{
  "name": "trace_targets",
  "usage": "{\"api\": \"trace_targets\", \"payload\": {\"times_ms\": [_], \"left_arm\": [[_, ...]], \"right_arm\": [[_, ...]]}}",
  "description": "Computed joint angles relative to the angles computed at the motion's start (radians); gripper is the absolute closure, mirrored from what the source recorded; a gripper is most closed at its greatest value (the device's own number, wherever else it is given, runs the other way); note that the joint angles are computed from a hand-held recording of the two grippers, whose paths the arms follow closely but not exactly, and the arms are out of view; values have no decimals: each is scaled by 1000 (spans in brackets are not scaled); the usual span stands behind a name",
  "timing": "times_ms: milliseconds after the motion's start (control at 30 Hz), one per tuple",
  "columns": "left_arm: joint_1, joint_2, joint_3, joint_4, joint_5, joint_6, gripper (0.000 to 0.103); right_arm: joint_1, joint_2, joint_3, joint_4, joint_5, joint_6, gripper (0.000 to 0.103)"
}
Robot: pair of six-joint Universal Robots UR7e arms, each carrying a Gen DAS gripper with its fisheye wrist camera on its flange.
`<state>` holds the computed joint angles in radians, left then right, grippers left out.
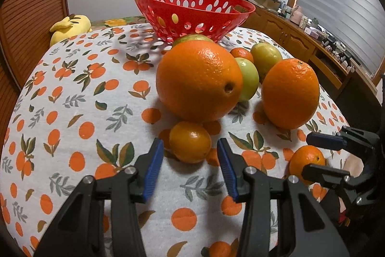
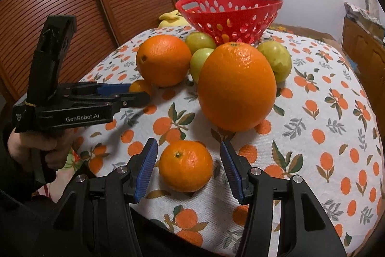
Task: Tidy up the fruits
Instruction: 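Withdraw both open tools from the basket toward the remaining fruit, then grasp a small orange with the left tool while the right tool grasps a tangerine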
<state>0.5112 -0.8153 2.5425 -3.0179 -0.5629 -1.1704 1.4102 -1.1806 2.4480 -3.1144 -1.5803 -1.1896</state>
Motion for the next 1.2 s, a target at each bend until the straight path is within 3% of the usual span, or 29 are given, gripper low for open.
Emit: {"api": "trace_targets", "payload": {"times_ms": [433, 500, 733, 1200], "left_arm": [[-18, 8, 33, -49, 0, -25, 69], [-24, 7, 39, -46, -2, -38, 69], [-48, -8, 56, -26, 1, -75, 69], [-118, -119, 96, 143, 40, -217, 69]], "right_arm": [[5, 26, -7, 6, -38, -11, 48], [5, 30, -6, -3, -39, -20, 55], [14, 23, 2, -6, -34, -33, 56], [57, -13, -10, 25, 14, -32, 57]]}}
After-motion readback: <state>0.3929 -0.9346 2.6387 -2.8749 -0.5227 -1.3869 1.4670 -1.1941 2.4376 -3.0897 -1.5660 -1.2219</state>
